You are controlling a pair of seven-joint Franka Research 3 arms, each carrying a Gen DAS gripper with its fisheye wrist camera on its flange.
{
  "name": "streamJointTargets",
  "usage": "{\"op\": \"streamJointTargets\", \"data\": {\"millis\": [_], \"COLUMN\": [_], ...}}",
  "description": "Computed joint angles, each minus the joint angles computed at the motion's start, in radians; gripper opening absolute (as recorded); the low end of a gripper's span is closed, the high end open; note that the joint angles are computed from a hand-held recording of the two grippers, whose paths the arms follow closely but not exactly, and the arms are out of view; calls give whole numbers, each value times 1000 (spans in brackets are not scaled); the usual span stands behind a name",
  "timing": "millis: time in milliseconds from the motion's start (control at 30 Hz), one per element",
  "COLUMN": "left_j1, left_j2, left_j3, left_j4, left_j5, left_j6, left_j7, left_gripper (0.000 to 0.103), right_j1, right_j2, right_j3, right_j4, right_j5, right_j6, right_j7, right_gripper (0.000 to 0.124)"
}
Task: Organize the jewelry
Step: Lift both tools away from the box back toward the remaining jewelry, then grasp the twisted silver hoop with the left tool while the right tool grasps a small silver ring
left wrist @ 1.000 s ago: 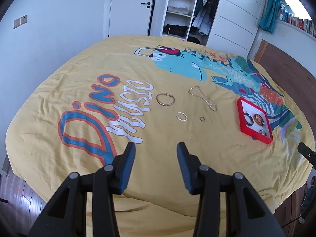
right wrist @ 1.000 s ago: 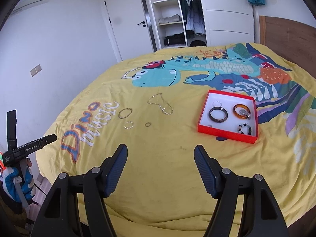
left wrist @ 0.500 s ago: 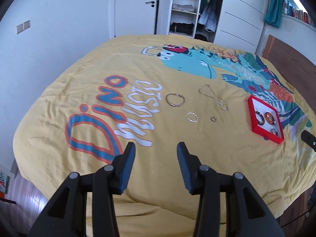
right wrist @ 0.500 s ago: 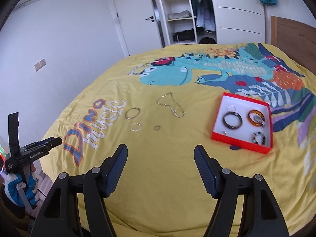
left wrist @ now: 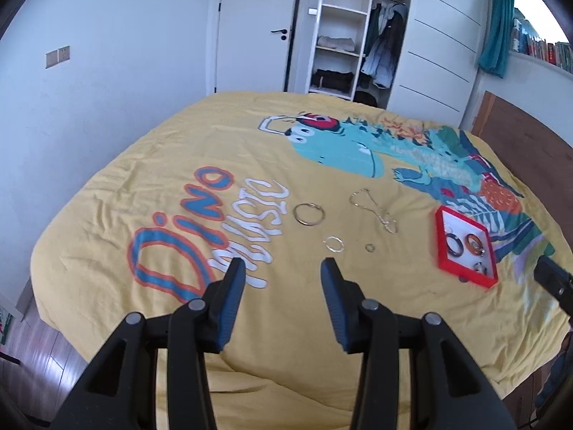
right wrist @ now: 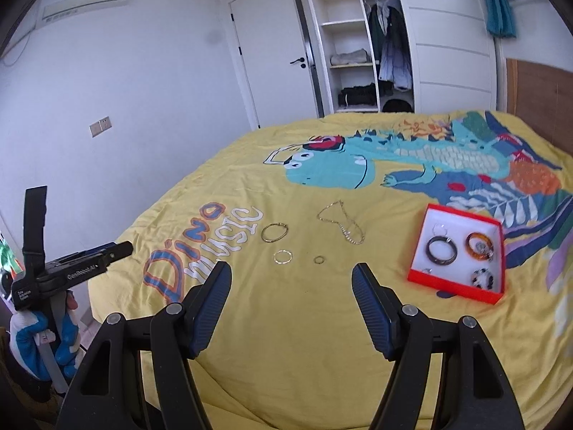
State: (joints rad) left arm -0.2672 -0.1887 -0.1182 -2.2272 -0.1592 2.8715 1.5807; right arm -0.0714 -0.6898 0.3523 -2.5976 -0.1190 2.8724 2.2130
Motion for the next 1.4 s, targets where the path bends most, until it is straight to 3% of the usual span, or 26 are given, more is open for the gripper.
{"op": "streamJointTargets", "data": {"millis": [200, 600, 833, 1167, 1400], "left_j1": [-9, 79, 101, 112, 85], "left_j2": [35, 203, 320, 502, 712], "left_j3": [2, -62, -92, -145, -181], "left_j4": [1, 113, 213, 391, 648], "left_j5": [-35, 138, 158, 159, 160], "left_j6": [-17, -61, -80, -131, -243], "left_j7": [56, -122, -143, -102, -60], "left_gripper": [42, 42, 42, 42, 42], "right_j1": [-40, -58, -59, 80, 187], "right_j2": [24, 252, 388, 592, 736], "right_j3": [25, -8, -40, -215, -315], "right_j4": [9, 80, 134, 234, 328], "right_j5": [-13, -62, -129, -110, 142], "right_j6": [21, 93, 113, 138, 148], "right_j7": [32, 25, 43, -50, -328], "right_gripper": [69, 69, 63, 56, 48]}}
